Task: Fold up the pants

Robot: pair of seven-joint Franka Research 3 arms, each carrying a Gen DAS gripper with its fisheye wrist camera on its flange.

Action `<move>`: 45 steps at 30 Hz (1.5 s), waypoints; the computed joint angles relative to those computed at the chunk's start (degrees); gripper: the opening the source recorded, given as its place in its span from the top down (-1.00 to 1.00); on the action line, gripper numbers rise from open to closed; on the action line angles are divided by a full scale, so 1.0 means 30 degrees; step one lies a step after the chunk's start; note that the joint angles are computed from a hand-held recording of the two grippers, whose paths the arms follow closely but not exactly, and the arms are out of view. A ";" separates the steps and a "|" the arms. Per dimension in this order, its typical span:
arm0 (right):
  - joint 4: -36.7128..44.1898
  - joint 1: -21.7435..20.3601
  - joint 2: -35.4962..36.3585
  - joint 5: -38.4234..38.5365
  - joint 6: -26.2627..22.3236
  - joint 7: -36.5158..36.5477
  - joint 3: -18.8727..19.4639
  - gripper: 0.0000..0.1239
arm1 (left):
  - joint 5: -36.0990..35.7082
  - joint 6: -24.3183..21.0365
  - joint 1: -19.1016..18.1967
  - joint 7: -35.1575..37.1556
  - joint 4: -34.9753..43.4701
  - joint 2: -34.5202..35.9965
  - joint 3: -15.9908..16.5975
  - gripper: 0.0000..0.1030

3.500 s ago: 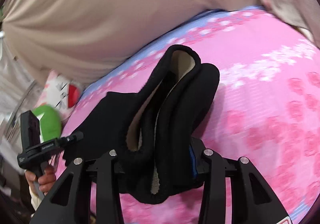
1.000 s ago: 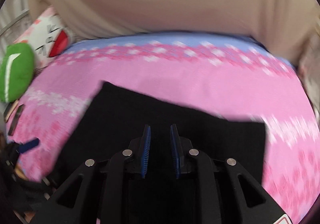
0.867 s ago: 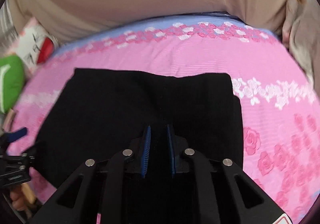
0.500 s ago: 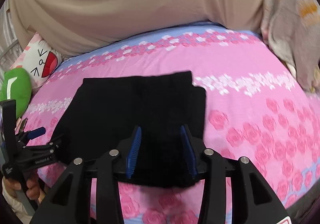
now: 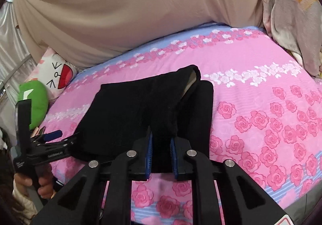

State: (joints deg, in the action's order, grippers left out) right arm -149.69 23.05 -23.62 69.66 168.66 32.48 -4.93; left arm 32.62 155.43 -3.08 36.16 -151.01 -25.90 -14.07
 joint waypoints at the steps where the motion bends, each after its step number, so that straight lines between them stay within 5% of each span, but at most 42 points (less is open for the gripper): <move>1: -0.0112 -0.0444 0.0170 -0.1038 -0.0260 0.0557 0.0250 0.70 | -0.0001 0.0153 0.0031 -0.0040 -0.0100 -0.0054 0.0072 -0.91; 3: -0.0073 -0.1300 0.1405 -0.3408 -0.0148 0.2544 0.0866 0.57 | -0.0406 0.0508 -0.0153 0.0371 -0.0123 0.0313 0.0471 -0.91; 5: 0.0096 -0.0514 0.1457 -0.1368 -0.0898 0.1357 -0.0349 0.49 | -0.1865 0.0881 -0.1033 0.1833 -0.0082 0.0810 0.1467 -0.91; 7: 0.0107 -0.0482 0.0693 0.0529 -0.1182 0.0460 -0.0696 -0.03 | -0.3410 0.1652 -0.1694 0.3031 -0.0291 0.0995 0.2237 -0.91; 8: 0.0135 -0.0630 0.0602 0.0971 -0.0598 0.0264 -0.0442 -0.13 | -0.4342 0.2171 -0.2085 0.3736 -0.0447 0.1111 0.2718 -0.91; 11: 0.0403 -0.1725 0.1351 -0.1295 -0.0093 0.2548 0.0452 -0.18 | -0.9233 0.3437 -0.4803 0.7372 -0.0642 0.2049 0.5661 -0.91; 13: 0.1193 -0.1617 0.2280 -0.0626 -0.2102 0.2391 -0.0494 -0.18 | -1.2376 0.4075 -0.6338 0.9514 -0.0653 0.2589 0.7141 -0.91; 16: 0.2354 -0.2136 0.3991 0.0138 -0.4878 0.2446 -0.0712 -0.18 | -1.3429 0.5285 -0.6649 1.1067 -0.0665 0.2953 0.7326 -0.71; 17: 0.2444 -0.2077 0.4208 0.1420 -0.4550 0.1462 -0.0474 -0.11 | -1.3321 0.5540 -0.6145 1.1005 -0.0709 0.2972 0.6824 -0.43; 18: 0.2473 -0.2097 0.4173 0.1789 -0.4169 0.0964 -0.0065 0.17 | -1.3505 0.5673 -0.6054 1.1415 -0.0764 0.2850 0.6698 -0.23; 20: 0.2443 -0.2235 0.3794 0.1463 -0.3162 0.1247 0.0888 0.32 | -1.2754 0.5632 -0.4743 1.1169 -0.0970 0.2140 0.5543 0.32; 23: 0.2429 -0.1622 0.2525 0.2039 -0.1944 0.0022 0.1545 0.37 | -1.2689 0.5601 -0.4227 1.1847 -0.1241 0.0691 0.5492 0.57; 24: 0.2369 -0.1401 0.2038 0.2204 -0.2002 -0.0332 0.1542 0.38 | -1.1965 0.5513 -0.3171 1.1341 -0.1497 -0.0075 0.4665 0.57; 28: 0.1633 -0.1119 0.1455 0.0910 -0.1834 0.0079 0.1796 0.18 | -1.0317 0.3356 -0.1564 1.0312 -0.2022 -0.1518 0.3626 0.39; 31: 0.0856 -0.2091 0.2829 -0.2849 -0.1243 0.4334 0.2337 0.01 | -0.7669 0.1825 0.0970 0.7635 -0.2478 -0.1875 0.0918 0.25; 34: 0.0506 -0.1720 0.1622 -0.1073 -0.2746 0.4171 0.0875 0.00 | -0.4986 0.1451 0.2748 0.4928 -0.3121 -0.3712 -0.1325 -0.24; 35: 0.0362 -0.1754 0.1189 -0.1512 -0.1686 0.4351 0.1238 -0.01 | -0.4325 0.1526 0.3101 0.4345 -0.3145 -0.4020 -0.1743 -0.47; 38: 0.0508 -0.1439 0.0777 -0.3353 0.0527 0.4734 0.1932 -0.02 | -0.2324 0.2446 0.4179 0.2460 -0.2956 -0.5057 -0.3162 -0.73; 41: 0.1508 -0.1133 0.1668 -0.4826 -0.1189 0.5515 0.1295 0.07 | -0.2296 0.3637 0.1666 0.3761 -0.2755 -0.4373 -0.1024 -0.88; 42: 0.1519 -0.1029 0.1761 -0.4981 -0.1783 0.5444 0.1038 0.34 | -0.2497 0.3998 0.0516 0.4494 -0.2830 -0.4159 -0.0073 -0.88; 45: 0.1811 -0.1220 0.2438 -0.5838 -0.2743 0.5891 0.0983 0.63 | -0.3712 0.4918 -0.3263 0.7500 -0.3007 -0.3378 0.2627 -0.90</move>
State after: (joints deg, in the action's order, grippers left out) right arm -144.25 19.39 -16.30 52.15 160.43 50.15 -1.98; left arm 21.49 170.18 -12.87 58.66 -160.04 -36.03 -6.19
